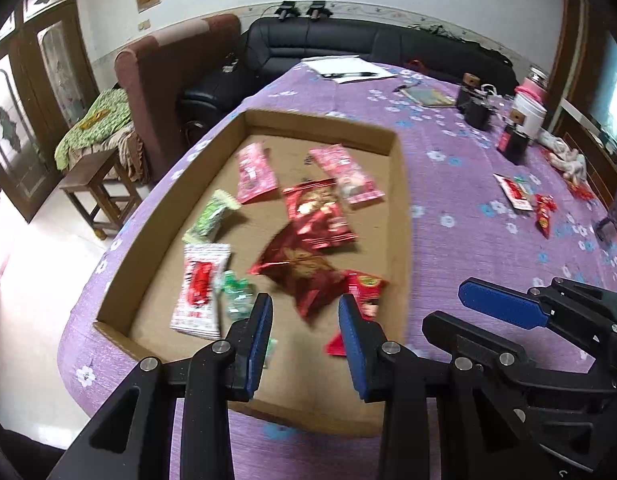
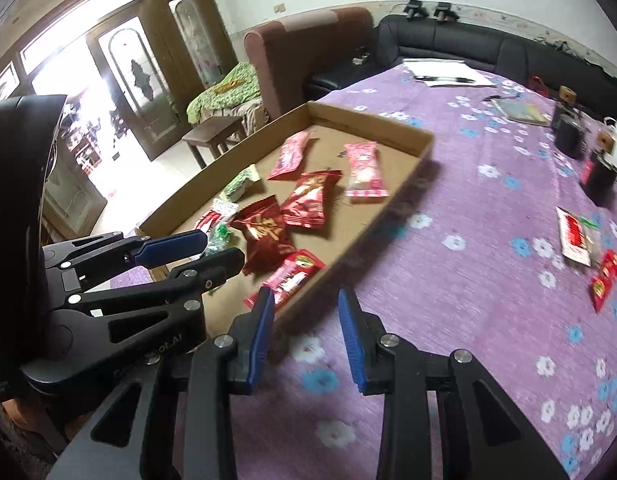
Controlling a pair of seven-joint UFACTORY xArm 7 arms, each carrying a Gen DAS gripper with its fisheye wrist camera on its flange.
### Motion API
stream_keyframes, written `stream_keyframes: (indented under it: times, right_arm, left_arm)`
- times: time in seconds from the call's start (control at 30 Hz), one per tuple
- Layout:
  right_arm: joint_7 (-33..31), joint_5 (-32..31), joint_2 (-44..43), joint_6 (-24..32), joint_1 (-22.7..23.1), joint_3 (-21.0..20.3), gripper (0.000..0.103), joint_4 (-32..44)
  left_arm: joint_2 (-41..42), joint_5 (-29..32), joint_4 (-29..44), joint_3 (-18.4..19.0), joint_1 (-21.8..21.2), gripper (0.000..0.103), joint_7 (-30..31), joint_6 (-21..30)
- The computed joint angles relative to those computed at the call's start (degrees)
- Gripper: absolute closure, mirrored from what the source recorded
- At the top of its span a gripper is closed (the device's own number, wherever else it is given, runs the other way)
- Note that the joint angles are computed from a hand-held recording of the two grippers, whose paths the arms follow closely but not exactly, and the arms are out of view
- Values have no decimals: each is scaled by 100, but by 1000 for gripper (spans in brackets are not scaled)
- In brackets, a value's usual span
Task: Organize snacks
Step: 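Withdraw both grippers from the box toward the remaining snacks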
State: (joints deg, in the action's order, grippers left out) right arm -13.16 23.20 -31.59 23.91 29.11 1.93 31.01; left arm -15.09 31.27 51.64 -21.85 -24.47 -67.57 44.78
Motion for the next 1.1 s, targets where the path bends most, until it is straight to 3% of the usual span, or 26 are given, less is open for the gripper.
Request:
stream_keyframes:
  times: [0.33,0.73,1.1]
  right_arm:
    - [46,-160,-978,255,-438,-377,71,-630]
    - [-66,-396,-1789,672,-1309,-875,71,-1173]
    - [-399,-587,-1793,934,-2070,-1187,71,-1210]
  left_arm:
    - [1021,473,1073,-102,-524,67,34,325]
    - [2423,715,2479,424,-1602,67,348,545]
    - [3556,344,3798,910,-2309,67,909,699]
